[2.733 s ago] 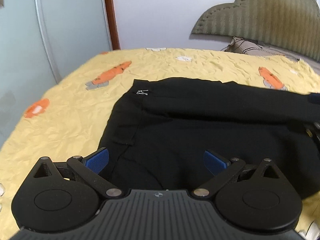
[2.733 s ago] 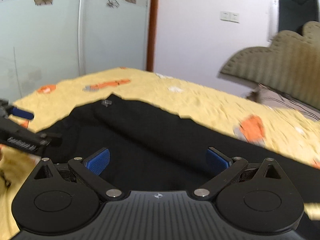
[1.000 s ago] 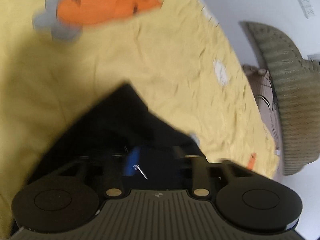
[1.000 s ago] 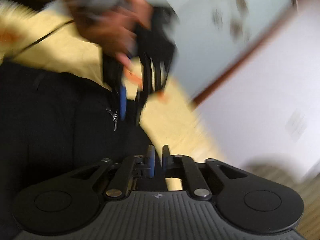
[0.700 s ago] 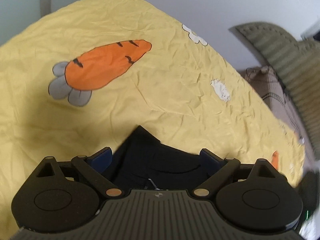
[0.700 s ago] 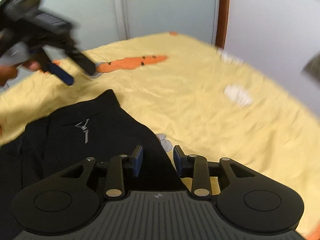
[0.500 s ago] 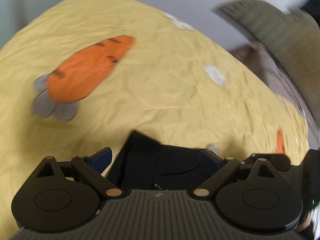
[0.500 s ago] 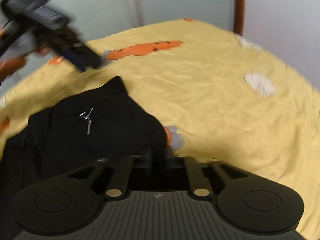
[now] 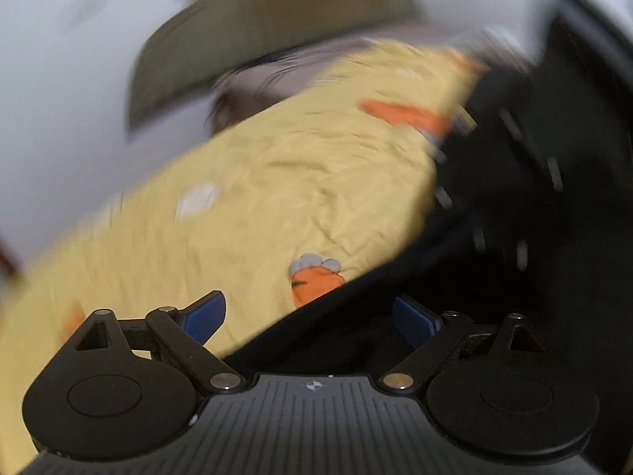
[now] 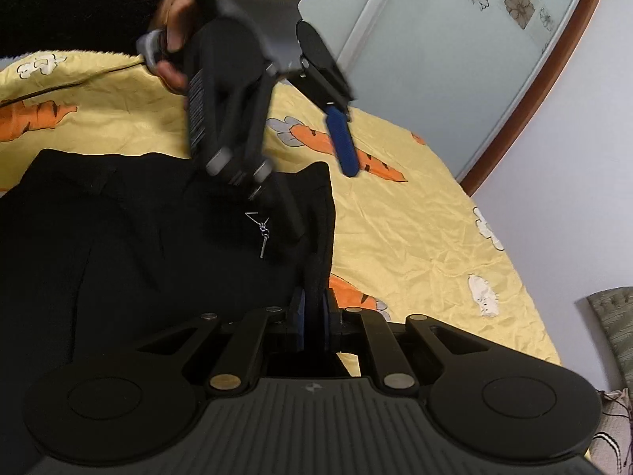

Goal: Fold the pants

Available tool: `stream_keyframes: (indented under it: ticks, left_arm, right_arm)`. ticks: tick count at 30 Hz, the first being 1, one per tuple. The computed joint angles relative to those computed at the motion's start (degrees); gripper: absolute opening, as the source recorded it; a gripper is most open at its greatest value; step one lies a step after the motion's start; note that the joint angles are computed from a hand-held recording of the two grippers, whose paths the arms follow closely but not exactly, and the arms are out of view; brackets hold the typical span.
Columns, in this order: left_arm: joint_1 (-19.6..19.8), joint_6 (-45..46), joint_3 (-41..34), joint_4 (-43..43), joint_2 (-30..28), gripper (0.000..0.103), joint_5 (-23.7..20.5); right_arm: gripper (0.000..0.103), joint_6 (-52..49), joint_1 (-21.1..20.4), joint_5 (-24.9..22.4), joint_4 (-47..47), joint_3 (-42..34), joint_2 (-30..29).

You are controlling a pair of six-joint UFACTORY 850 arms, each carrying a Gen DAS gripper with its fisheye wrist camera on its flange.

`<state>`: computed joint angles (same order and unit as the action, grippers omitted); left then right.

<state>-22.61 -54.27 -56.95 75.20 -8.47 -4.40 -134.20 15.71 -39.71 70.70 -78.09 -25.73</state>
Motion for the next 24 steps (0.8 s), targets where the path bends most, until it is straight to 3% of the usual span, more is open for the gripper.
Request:
stream_keyframes:
  ticks: [1, 2, 4, 5, 8, 10, 13, 15, 19, 24]
  left_arm:
    - [-0.84, 6.0, -0.13, -1.31, -0.33, 0.089, -1.19]
    - [-1.72, 11.99, -0.39, -3.3, -1.05, 0.079, -2.04]
    - [-2.99, 23.99, -1.92, -12.68, -2.98, 0.058, -5.03]
    - [-3.38, 29.84, -3.32, -18.4, -4.22, 0.04, -7.84]
    - [-3.27, 33.01, -4.77, -23.51, -4.77, 0.025, -11.31]
    - [-3.62, 23.73, -3.24, -15.24, -3.17, 0.021, -11.69]
    - [-6.98, 6.53, 0.17, 2.12, 0.35, 0.019, -16.9]
    - [-10.1, 1.16, 3.34, 7.84, 3.44, 0.016, -21.26]
    - [-17.4, -1.54, 10.41, 7.73, 11.03, 0.015, -26.55]
    - [-26.71, -2.26, 16.06, 2.41, 15.23, 0.014, -31.39]
  right_arm:
    - [0.008, -0.66, -0.22, -0.05, 0.01, 0.71, 0.71]
    - [0.008, -0.63, -0.61, -0.23, -0.37, 2.01, 2.46]
    - [0.008, -1.1, -0.7, -0.11, -0.45, 2.63, 3.22]
    - [0.008, -1.57, -0.71, -0.12, -0.37, 2.97, 3.58]
    - [0.008, -4.41, -0.24, 2.43, 1.56, 4.26, 4.38]
    - [0.008, -7.21, 0.22, 4.78, 4.3, 5.61, 4.97]
    - [0.008, -11.03, 0.15, 5.19, 9.4, 7.9, 6.23]
    - [0.008, -11.99, -0.41, 3.71, 11.49, 9.8, 8.01]
    - [0.008, -11.44, -2.12, -1.21, 10.15, 16.38, 14.44]
    - [0.008, -11.52, -4.0, -6.5, 6.42, 26.08, 22.44]
